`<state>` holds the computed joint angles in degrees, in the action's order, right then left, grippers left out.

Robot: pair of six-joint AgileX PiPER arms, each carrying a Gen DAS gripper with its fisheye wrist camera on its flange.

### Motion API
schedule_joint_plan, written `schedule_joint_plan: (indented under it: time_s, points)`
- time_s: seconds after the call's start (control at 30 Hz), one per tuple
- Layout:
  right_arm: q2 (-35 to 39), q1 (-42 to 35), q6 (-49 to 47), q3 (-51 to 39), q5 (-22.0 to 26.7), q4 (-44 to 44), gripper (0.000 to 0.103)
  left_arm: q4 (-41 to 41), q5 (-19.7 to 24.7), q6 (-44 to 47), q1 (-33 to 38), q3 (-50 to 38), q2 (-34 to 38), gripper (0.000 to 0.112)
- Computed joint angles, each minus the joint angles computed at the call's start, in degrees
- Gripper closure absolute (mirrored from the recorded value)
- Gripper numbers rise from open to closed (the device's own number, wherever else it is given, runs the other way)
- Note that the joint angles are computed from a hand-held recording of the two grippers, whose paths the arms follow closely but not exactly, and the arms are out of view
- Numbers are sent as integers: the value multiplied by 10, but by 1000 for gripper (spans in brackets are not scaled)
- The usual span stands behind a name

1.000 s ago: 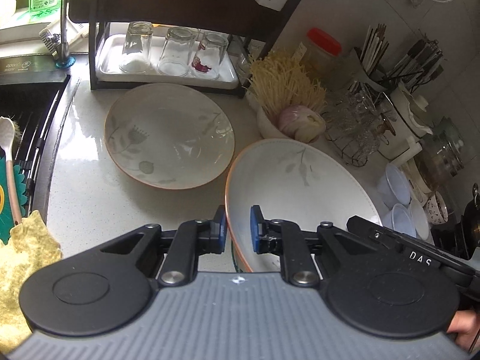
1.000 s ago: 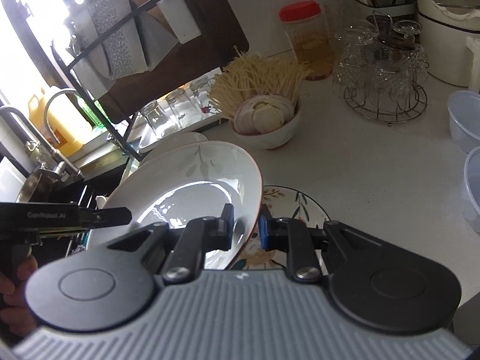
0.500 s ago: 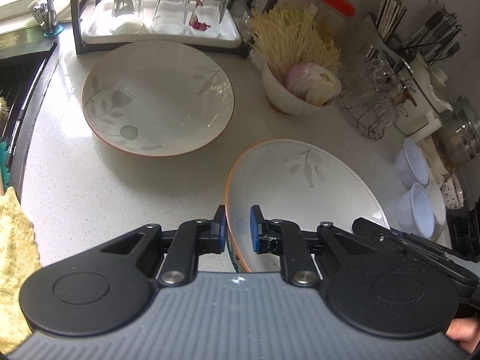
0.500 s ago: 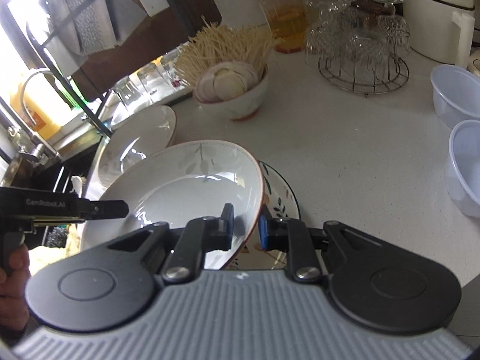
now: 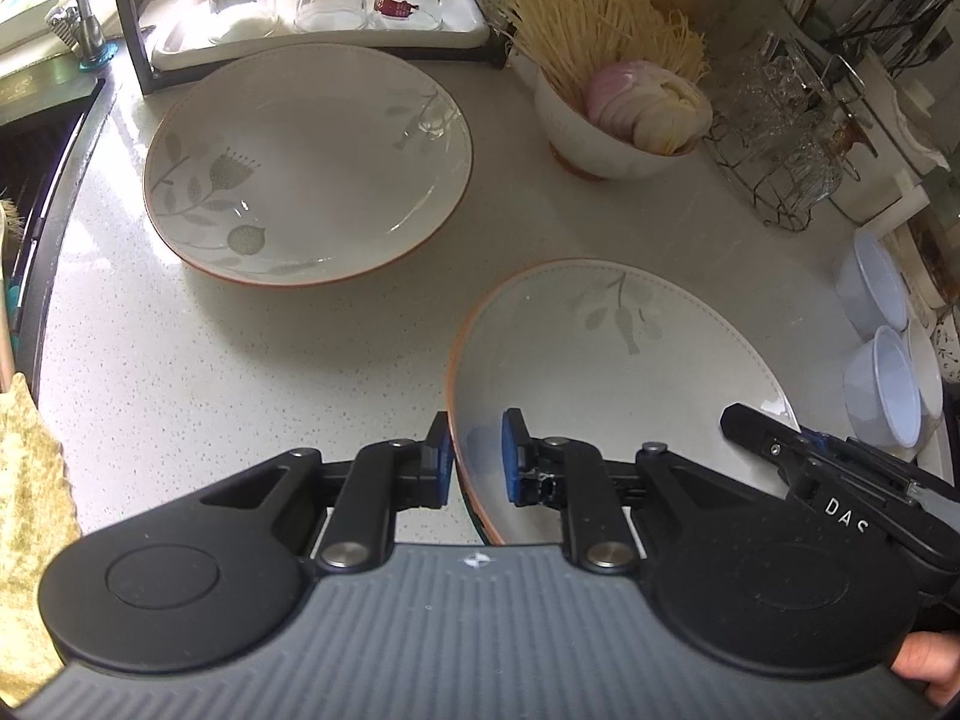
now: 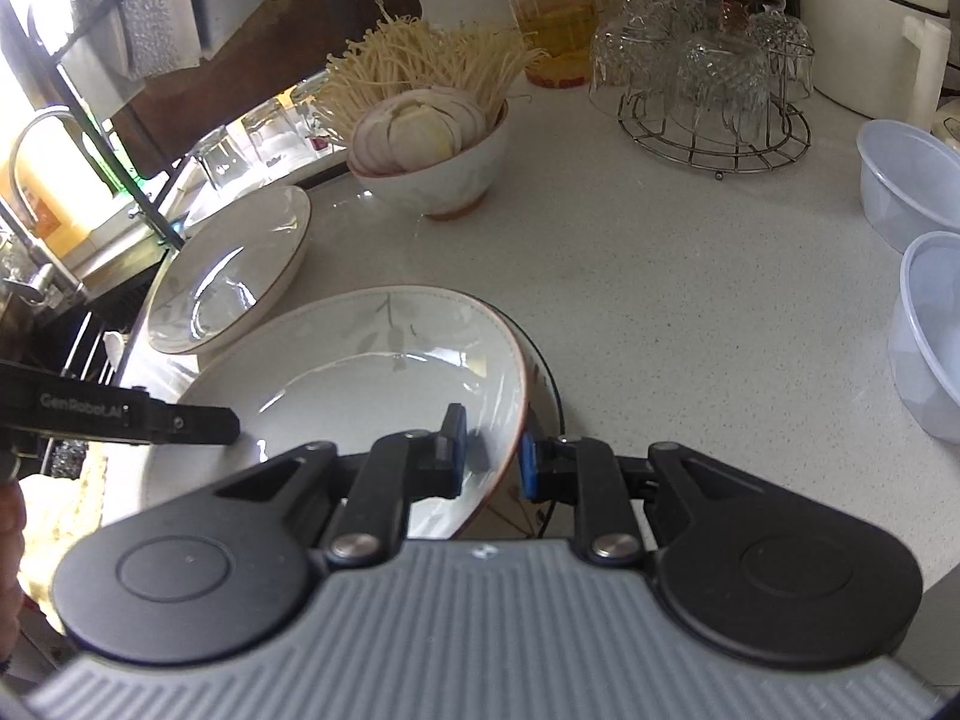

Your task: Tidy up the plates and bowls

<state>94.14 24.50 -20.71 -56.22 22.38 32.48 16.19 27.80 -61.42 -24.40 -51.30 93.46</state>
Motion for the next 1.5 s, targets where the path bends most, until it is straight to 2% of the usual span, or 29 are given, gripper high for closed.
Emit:
schedule_joint_plan:
  time_s: [0.33, 0.5, 0.97, 1.07, 1.23, 1.5]
  points:
    - [19, -21, -112, 3, 11, 105, 81, 0, 51, -22, -8, -41, 30, 93]
    - [26, -35, -143, -4, 29, 143, 81, 0, 48, -46, -2, -37, 22, 92]
    - [29, -57, -94, -37, 88, 108, 80, 90, 111, -152, -55, -66, -8, 88]
    - [38, -62, -84, -51, 108, 104, 78, 109, 124, -179, -71, -72, -10, 88]
    - [60, -72, -48, -95, 166, 73, 76, 126, 137, -226, -90, -71, -15, 88]
    - [118, -105, -21, -194, 308, 49, 76, 154, 131, -305, -107, -53, 6, 88]
